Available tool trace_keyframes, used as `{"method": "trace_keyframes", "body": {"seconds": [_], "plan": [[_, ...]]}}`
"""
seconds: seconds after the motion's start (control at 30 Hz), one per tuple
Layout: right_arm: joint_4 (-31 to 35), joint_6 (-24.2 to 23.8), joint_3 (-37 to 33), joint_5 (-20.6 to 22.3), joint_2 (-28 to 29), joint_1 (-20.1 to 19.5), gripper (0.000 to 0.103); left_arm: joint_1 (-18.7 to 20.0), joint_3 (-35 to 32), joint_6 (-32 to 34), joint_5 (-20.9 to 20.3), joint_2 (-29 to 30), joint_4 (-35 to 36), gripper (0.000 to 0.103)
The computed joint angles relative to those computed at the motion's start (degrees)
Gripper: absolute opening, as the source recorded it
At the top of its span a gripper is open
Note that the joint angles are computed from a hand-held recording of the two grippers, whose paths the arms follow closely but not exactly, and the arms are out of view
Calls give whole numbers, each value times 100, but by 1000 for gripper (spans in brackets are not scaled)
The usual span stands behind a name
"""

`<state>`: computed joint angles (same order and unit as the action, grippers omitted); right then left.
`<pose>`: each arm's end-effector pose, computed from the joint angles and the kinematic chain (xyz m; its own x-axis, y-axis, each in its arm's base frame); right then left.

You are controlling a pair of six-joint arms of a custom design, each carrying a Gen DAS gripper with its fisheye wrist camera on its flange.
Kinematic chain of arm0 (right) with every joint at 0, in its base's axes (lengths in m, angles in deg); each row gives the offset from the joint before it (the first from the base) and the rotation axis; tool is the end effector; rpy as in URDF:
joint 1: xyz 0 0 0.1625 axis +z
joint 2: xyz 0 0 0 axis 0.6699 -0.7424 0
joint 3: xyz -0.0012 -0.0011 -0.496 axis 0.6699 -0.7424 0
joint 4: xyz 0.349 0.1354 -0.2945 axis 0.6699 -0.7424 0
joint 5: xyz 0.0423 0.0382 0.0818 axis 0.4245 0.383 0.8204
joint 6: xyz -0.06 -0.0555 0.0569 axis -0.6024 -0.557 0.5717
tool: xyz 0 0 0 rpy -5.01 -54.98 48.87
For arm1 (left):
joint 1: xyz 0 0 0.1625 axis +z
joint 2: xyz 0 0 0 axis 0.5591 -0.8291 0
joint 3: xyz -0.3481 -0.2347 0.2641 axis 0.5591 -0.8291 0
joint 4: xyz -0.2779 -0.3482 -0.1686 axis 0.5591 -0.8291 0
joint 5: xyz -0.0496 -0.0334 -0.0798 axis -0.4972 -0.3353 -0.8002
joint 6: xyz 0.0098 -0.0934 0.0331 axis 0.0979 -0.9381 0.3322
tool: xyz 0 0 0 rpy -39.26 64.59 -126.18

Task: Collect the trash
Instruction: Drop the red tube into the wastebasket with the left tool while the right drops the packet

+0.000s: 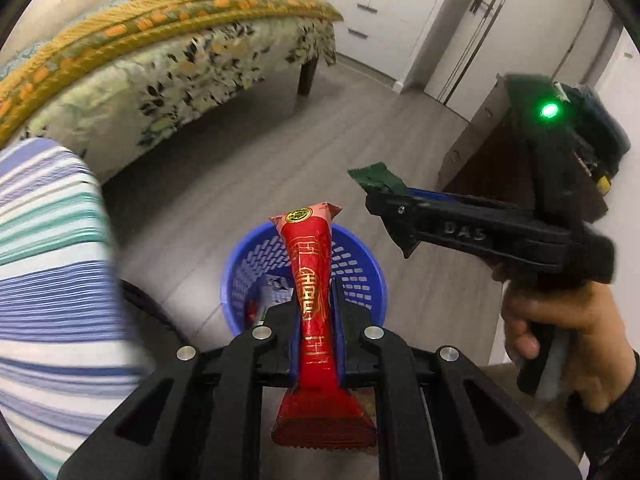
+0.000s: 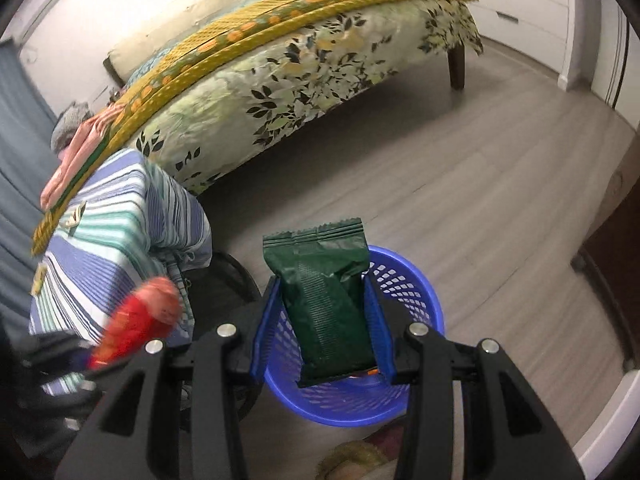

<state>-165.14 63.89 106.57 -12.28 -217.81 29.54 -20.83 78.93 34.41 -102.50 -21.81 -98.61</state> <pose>0.0331 -0.2588 0.3264 -0.9108 0.1340 0.3904 -0.1156 0.8253 -0.5528 -0.4091 -0.2694 0.0040 -0.7253 0.5602 -0.4001 0.6350 0.7689 -0.0747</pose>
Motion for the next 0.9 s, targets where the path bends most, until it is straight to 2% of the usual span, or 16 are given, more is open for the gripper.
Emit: {"method": "trace_keyframes", "body": {"seconds": [0.03,0.07,0.1,0.13,0.17,0.23,0.37,0.4,0.43,0.53,0.67,0.7,0.83,0.9], "plan": [[17,-38,-9,81,-24,-85,42,50,-52,48,-23,169,-121,14],[-21,-119,1,199,-54,-211,44,75,-86,79,16,297,-207,23],[-27,-163,11,291,-105,-310,51,129,-124,152,75,437,-318,33],[-41,-166,14,359,-133,-404,60,181,-153,221,114,552,-424,53],[-58,-125,8,404,-147,-466,62,203,-166,231,165,617,-477,64],[-65,-141,-11,528,-253,-635,66,196,-183,171,315,662,-466,69],[-492,-164,46,255,-273,-465,79,58,-35,62,536,455,-572,87],[-624,-154,71,129,-238,-383,86,-24,33,34,619,354,-581,89],[-830,-117,94,-79,-137,-228,92,-102,94,32,688,238,-560,90],[-1592,-106,209,-801,263,378,93,-337,276,-49,858,-171,-298,94],[-2445,-175,344,-1400,768,1106,94,-714,657,-474,1181,-920,324,98],[-2797,-245,391,-1606,1017,1393,95,-815,793,-638,1309,-1159,539,98],[-3721,-398,491,-2314,1976,2364,95,-1192,1224,-1549,1539,-2360,2195,98],[-3973,-200,507,-2691,2570,3018,95,-1319,1378,-2017,1546,-3018,3166,98]]}}
